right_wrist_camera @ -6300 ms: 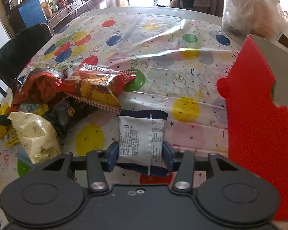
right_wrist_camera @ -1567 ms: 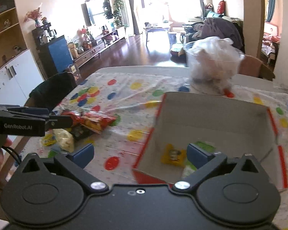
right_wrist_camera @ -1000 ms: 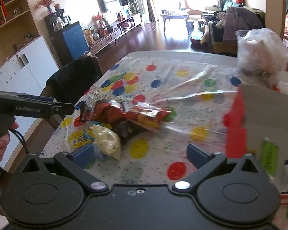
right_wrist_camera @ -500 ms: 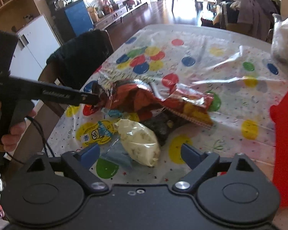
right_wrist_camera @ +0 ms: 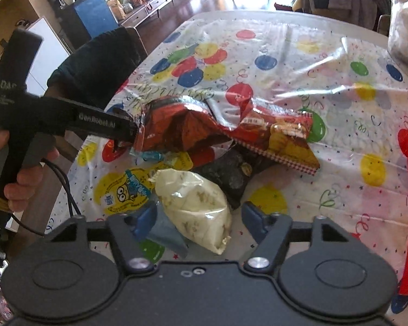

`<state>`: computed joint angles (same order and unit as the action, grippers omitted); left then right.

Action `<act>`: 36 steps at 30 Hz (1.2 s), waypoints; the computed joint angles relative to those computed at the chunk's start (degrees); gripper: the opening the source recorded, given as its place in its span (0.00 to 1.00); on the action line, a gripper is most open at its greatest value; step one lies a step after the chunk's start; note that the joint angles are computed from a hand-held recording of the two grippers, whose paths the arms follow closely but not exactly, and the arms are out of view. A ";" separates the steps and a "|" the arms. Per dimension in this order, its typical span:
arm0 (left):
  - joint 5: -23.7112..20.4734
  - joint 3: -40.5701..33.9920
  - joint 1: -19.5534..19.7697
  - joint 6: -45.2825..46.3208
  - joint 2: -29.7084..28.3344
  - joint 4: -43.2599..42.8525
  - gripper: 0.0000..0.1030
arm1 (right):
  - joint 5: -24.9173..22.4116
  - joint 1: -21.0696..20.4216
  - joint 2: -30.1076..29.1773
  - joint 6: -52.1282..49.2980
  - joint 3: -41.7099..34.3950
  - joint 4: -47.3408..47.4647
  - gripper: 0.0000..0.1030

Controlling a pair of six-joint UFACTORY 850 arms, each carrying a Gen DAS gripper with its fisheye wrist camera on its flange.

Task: Organize snacks
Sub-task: 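Move both tools back from the box to the remaining snack pile, then grasp the dark foil packet with the left tool while the right tool grasps the cream bag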

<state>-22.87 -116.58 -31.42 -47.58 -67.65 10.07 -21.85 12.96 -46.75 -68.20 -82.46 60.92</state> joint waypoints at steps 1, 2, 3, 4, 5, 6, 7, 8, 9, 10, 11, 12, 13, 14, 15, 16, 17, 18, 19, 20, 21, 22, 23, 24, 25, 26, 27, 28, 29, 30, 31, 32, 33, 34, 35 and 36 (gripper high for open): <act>0.08 -0.06 0.08 0.69 0.00 -0.68 0.55 | -0.10 0.00 -0.20 0.87 -0.17 -0.71 0.58; 0.16 -0.04 0.14 1.34 0.05 -1.28 0.49 | -0.42 -0.06 -0.41 1.76 -0.39 -1.35 0.54; -0.03 -0.09 0.13 1.29 0.05 -1.19 0.46 | -0.90 -0.16 -0.57 2.46 -0.58 -1.66 0.53; -0.07 0.01 0.12 1.31 0.16 -1.18 0.45 | -1.05 -0.18 -0.58 2.92 -0.61 -1.73 0.52; -0.02 0.02 0.13 1.35 0.18 -1.25 0.42 | -1.08 -0.21 -0.53 2.99 -0.53 -1.56 0.52; 0.02 0.31 0.08 0.99 0.39 -0.88 0.41 | -1.09 -0.23 -0.47 2.88 -0.43 -1.46 0.51; -0.01 0.56 -0.03 0.41 0.60 -0.21 0.40 | -1.04 -0.22 -0.36 2.89 -0.33 -1.51 0.50; -0.10 0.45 -0.10 0.23 0.52 0.12 0.39 | -1.07 -0.28 -0.28 2.78 -0.19 -1.33 0.49; -0.28 0.17 -0.18 -0.18 0.33 0.72 0.38 | -1.21 -0.35 -0.26 2.94 -0.21 -1.39 0.48; -0.42 0.24 -0.29 -1.03 0.38 1.73 0.37 | -1.30 -0.41 -0.15 3.10 -0.11 -1.47 0.46; -0.42 0.45 -0.37 -1.72 0.52 2.48 0.37 | -1.52 -0.51 -0.03 3.30 -0.02 -1.53 0.43; -0.28 0.87 -0.42 -2.45 0.76 3.01 0.36 | -1.61 -0.59 0.08 3.74 0.03 -1.78 0.43; -0.24 1.18 -0.45 -3.22 0.97 3.41 0.36 | -1.44 -0.63 0.28 3.79 0.28 -1.72 0.42; 0.16 1.95 -0.48 -4.28 1.44 3.98 0.35 | -1.40 -0.73 0.53 3.23 0.65 -1.25 0.41; 0.67 2.72 -0.50 -5.16 1.91 4.56 0.32 | -1.28 -0.80 0.75 2.78 0.98 -0.79 0.40; 1.05 3.49 -0.52 -5.99 2.41 5.14 0.30 | -1.05 -0.88 1.05 2.60 1.40 -0.46 0.40; 1.25 4.04 -0.55 -6.63 2.76 5.50 0.29 | -1.12 -1.02 1.33 2.46 1.76 -0.16 0.40; 1.63 4.97 -0.61 -7.73 3.35 6.22 0.29 | -1.36 -1.16 1.59 2.14 2.08 0.20 0.40; 2.41 6.23 -0.69 -8.77 4.12 6.99 0.29 | -1.53 -1.32 1.96 1.75 2.51 0.64 0.39; 3.04 7.20 -0.81 -9.73 4.70 7.86 0.29 | -1.50 -1.46 2.42 0.85 3.12 1.50 0.39; 3.43 7.96 -0.95 -10.70 5.17 8.81 0.29 | -1.43 -1.59 2.88 0.03 3.72 2.11 0.39; 3.67 8.62 -1.11 -11.84 5.58 9.88 0.29 | -1.30 -1.67 3.30 -0.49 4.22 2.47 0.39; 3.85 9.24 -1.27 -13.27 5.98 11.08 0.29 | -1.29 -1.83 3.76 -1.22 4.77 3.16 0.39; 4.11 9.88 -1.42 -14.70 6.41 12.10 0.29 | -1.36 -2.04 4.28 -2.23 5.43 4.11 0.39; 4.53 10.50 -1.51 -15.64 6.83 12.63 0.29 | -1.48 -2.24 4.81 -2.99 6.03 4.87 0.39; 5.10 11.41 -1.64 -16.95 7.45 13.52 0.29 | -1.67 -2.50 5.34 -3.66 6.60 5.57 0.39; 5.45 12.37 -1.87 -19.10 8.15 15.39 0.29 | -1.79 -2.80 5.99 -4.66 7.34 6.59 0.39; 5.81 13.38 -2.13 -21.15 8.92 17.30 0.29 | -1.75 -3.03 6.59 -5.33 7.96 7.26 0.39; 6.18 14.14 -2.39 -22.62 9.52 18.65 0.29 | -1.71 -3.30 7.22 -6.14 8.63 8.00 0.39; 6.59 15.16 -2.69 -24.56 10.35 20.47 0.29 | -1.79 -3.61 7.83 -6.84 9.24 8.67 0.39; 6.72 15.90 -2.97 -25.94 11.02 21.67 0.29 | -1.84 -3.92 8.42 -7.28 9.79 9.16 0.39; 6.76 16.59 -3.31 -27.22 11.73 22.62 0.29 | -1.96 -4.24 8.95 -7.46 10.26 9.32 0.39; 6.82 17.17 -3.69 -28.59 12.37 23.84 0.29 | -2.13 -4.60 9.56 -7.90 10.78 9.65 0.39; 6.90 17.76 -4.15 -30.41 13.06 25.66 0.29 | -2.20 -4.92 10.10 -8.46 11.24 10.07 0.39; 6.82 17.98 -4.50 -31.42 13.49 26.58 0.29 | -2.12 -5.26 10.72 -9.03 11.75 10.48 0.39; 6.79 18.21 -4.88 -32.25 13.96 27.30 0.29 | -1.96 -5.59 11.31 -9.28 12.20 10.65 0.39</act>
<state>-16.08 -98.37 -36.31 -79.83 -53.68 37.37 -23.81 7.37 -35.44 -77.48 -70.25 71.58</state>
